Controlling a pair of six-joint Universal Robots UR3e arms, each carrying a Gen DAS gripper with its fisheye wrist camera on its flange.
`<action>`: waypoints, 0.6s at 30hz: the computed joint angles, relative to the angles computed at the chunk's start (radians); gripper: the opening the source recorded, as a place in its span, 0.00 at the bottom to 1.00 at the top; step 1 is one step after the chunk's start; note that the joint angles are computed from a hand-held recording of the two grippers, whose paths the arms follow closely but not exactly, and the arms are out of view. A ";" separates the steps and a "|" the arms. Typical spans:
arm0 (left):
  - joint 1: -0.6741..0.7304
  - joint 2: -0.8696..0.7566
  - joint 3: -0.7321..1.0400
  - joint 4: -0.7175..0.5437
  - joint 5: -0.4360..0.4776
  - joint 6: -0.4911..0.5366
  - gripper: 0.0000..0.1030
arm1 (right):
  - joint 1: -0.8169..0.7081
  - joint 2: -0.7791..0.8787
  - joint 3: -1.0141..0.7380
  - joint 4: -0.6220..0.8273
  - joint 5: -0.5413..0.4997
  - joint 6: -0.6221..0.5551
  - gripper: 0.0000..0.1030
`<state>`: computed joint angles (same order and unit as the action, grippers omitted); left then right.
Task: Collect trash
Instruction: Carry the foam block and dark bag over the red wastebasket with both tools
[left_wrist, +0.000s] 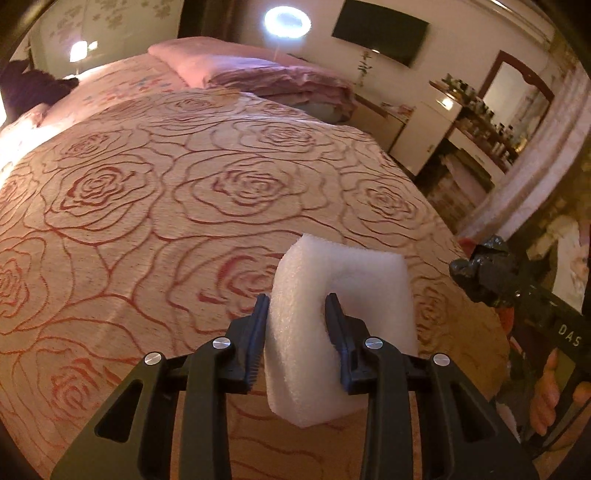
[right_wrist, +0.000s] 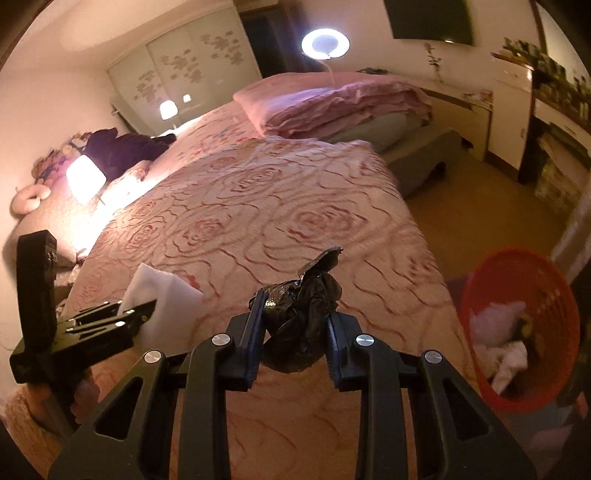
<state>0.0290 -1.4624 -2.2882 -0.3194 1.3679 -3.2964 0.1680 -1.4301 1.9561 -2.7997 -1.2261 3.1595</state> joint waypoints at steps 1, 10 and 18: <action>-0.010 -0.003 0.006 -0.002 0.001 -0.005 0.29 | -0.015 -0.018 0.027 -0.007 0.002 -0.005 0.27; -0.065 0.009 0.039 -0.023 0.007 -0.037 0.29 | -0.146 -0.160 0.177 -0.023 0.066 -0.034 0.27; -0.100 -0.055 0.138 -0.055 -0.008 -0.067 0.29 | -0.277 -0.262 0.238 0.006 0.120 -0.063 0.27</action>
